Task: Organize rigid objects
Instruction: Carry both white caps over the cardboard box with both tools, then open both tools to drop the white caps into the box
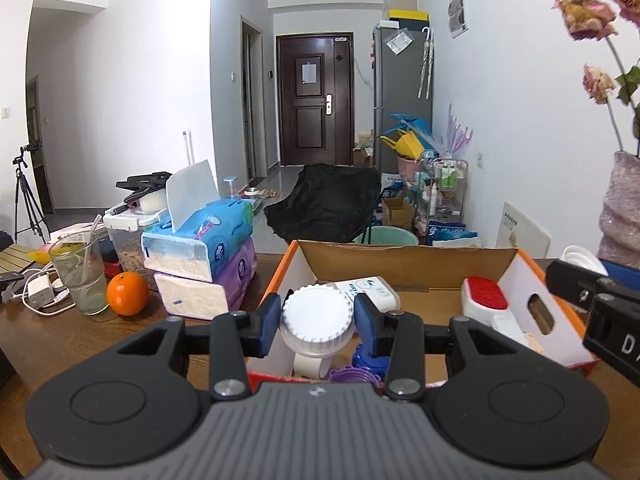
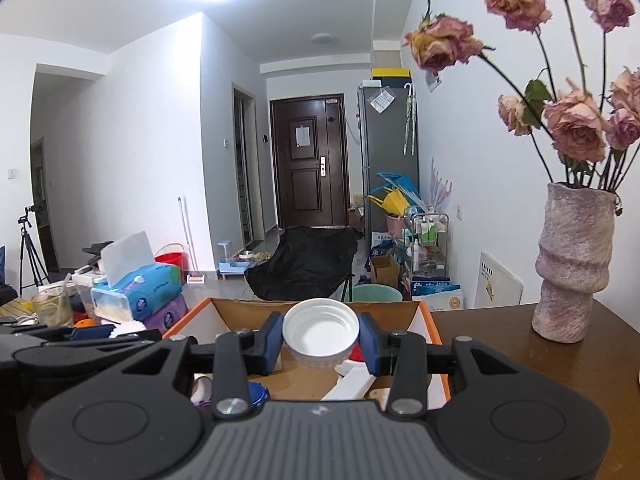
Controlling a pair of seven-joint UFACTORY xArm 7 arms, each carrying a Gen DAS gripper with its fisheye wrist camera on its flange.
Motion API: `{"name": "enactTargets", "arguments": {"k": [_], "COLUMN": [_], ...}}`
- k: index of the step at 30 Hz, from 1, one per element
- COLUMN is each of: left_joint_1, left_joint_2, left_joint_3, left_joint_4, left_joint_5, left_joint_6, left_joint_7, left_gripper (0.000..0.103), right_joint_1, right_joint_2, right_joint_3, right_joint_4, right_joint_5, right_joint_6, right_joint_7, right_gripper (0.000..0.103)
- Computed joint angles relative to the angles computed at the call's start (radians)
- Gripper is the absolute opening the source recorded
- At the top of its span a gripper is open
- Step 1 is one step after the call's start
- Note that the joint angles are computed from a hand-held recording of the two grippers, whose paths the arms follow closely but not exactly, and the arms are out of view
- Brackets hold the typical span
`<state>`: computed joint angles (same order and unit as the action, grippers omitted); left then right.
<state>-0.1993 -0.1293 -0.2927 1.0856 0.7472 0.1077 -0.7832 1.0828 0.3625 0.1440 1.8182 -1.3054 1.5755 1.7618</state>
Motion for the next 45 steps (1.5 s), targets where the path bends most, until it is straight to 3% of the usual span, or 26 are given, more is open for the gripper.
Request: {"name": "enactTargets", "arguments": {"k": [5, 9, 21, 32, 37, 38, 39, 41, 43, 45], "left_joint_1": [-0.046, -0.098, -0.245, -0.295, -0.287, -0.302, -0.317, -0.34, -0.326, -0.31], "left_joint_2": [0.089, 0.151, 0.298, 0.358, 0.374, 0.372, 0.367, 0.356, 0.342, 0.33], "left_joint_3": [0.028, 0.069, 0.175, 0.229, 0.217, 0.233, 0.251, 0.286, 0.285, 0.274], "left_joint_4": [0.092, 0.166, 0.34, 0.374, 0.371, 0.369, 0.364, 0.35, 0.332, 0.318], "left_joint_5": [-0.02, 0.023, -0.031, -0.05, -0.131, -0.109, -0.077, 0.009, 0.035, 0.031], "left_joint_6": [0.059, 0.111, 0.238, 0.214, 0.196, 0.194, 0.192, 0.173, 0.149, 0.138], "left_joint_7": [0.028, 0.016, 0.083, 0.12, 0.204, 0.186, 0.156, 0.067, 0.041, 0.047], "left_gripper": [0.041, 0.041, 0.041, 0.041, 0.043, 0.052, 0.069, 0.087, 0.088, 0.103], "right_joint_1": [-0.049, -0.083, -0.152, -0.21, -0.243, -0.246, -0.25, -0.25, -0.238, -0.221], "right_joint_2": [-0.016, -0.007, 0.003, -0.045, -0.069, -0.068, -0.071, -0.075, -0.073, -0.072], "right_joint_3": [-0.005, -0.009, -0.038, -0.025, -0.007, -0.004, -0.001, 0.003, 0.005, 0.008], "right_joint_4": [-0.017, -0.007, -0.01, -0.112, -0.162, -0.164, -0.168, -0.176, -0.174, -0.177], "right_joint_5": [0.039, 0.072, 0.152, 0.172, 0.177, 0.178, 0.18, 0.179, 0.168, 0.142], "right_joint_6": [-0.059, -0.089, -0.153, -0.195, -0.236, -0.239, -0.245, -0.24, -0.197, -0.144], "right_joint_7": [0.001, -0.019, -0.044, -0.04, -0.018, -0.018, -0.016, -0.014, -0.009, 0.001], "right_gripper": [0.039, 0.039, 0.039, 0.039, 0.039, 0.04, 0.04, 0.051, 0.086, 0.091]}}
